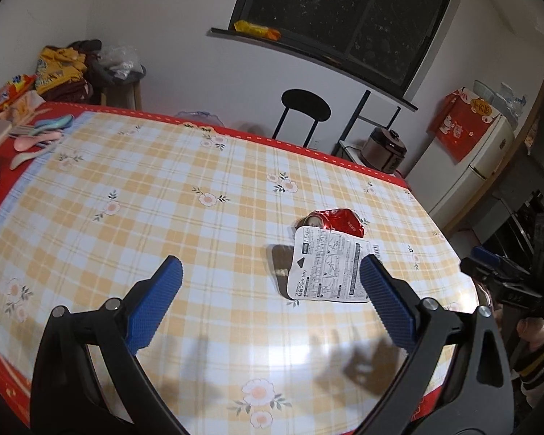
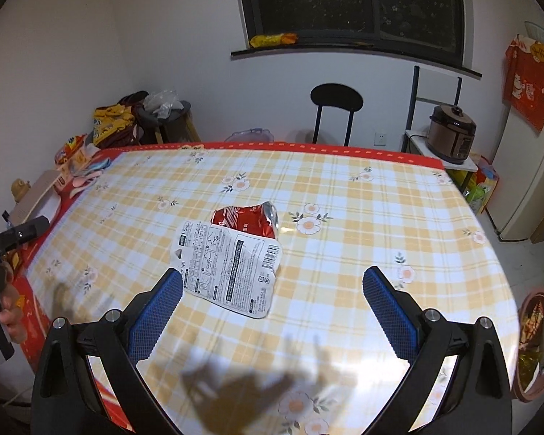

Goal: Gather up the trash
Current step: 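Move both tools back above the table, then grasp the white printed card with the right gripper and lift it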

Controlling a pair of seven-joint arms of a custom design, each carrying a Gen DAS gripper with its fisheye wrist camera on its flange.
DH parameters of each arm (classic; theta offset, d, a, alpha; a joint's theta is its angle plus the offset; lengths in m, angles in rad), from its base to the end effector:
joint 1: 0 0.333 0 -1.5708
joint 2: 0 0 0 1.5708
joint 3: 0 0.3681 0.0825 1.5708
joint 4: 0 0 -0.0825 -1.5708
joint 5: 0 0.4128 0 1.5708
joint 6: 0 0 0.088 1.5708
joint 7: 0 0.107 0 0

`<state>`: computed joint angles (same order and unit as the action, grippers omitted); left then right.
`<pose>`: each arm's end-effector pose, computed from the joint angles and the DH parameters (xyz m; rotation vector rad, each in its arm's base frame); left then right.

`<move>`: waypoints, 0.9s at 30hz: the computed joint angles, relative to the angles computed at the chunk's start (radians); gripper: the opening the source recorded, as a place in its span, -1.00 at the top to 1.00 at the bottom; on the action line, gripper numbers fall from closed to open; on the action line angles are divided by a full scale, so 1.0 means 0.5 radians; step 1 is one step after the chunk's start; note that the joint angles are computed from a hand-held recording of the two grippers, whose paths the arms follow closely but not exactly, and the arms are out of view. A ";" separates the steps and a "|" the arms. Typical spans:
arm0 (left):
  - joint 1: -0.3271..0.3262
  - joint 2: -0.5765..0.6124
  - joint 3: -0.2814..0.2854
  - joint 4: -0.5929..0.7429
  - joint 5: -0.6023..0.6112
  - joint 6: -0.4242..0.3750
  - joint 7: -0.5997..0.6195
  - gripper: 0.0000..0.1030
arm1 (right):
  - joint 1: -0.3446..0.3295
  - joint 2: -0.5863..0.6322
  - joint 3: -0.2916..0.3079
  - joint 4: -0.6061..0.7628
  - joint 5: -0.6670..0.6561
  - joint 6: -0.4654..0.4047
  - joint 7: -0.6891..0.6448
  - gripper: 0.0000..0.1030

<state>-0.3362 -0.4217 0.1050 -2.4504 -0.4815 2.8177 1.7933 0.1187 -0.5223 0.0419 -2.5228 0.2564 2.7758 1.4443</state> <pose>0.4618 -0.0790 0.5740 -1.8264 1.9178 -1.1202 0.4305 0.0612 0.5801 -1.7867 1.6364 -0.5405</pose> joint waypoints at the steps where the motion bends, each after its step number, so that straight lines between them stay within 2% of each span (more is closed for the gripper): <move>1: -0.019 0.025 0.025 0.016 -0.024 -0.004 0.025 -0.87 | 0.000 0.048 0.011 0.027 -0.014 0.003 -0.005 -0.90; 5: -0.048 0.112 0.081 0.061 -0.153 0.001 0.160 -0.87 | 0.055 0.274 0.005 0.191 -0.093 -0.039 -0.168 -0.90; 7: -0.025 0.138 0.080 0.066 -0.215 -0.004 0.197 -0.87 | 0.120 0.440 -0.024 0.334 -0.123 -0.124 -0.365 -0.90; 16: 0.140 0.184 0.034 -0.027 -0.433 -0.009 0.280 -0.87 | 0.202 0.980 0.040 0.778 -0.435 -0.404 -0.914 -0.90; 24: 0.268 0.108 -0.008 -0.186 -0.366 0.000 0.140 -0.87 | 0.263 1.257 0.022 1.086 -0.442 -0.770 -0.984 -0.90; 26: 0.280 0.084 -0.008 -0.213 -0.321 -0.002 0.090 -0.87 | 0.271 1.273 0.013 1.108 -0.452 -0.833 -0.962 -0.80; 27: 0.283 0.071 -0.004 -0.225 -0.304 -0.005 0.065 -0.87 | 0.273 1.282 0.009 1.125 -0.452 -0.891 -0.943 -0.60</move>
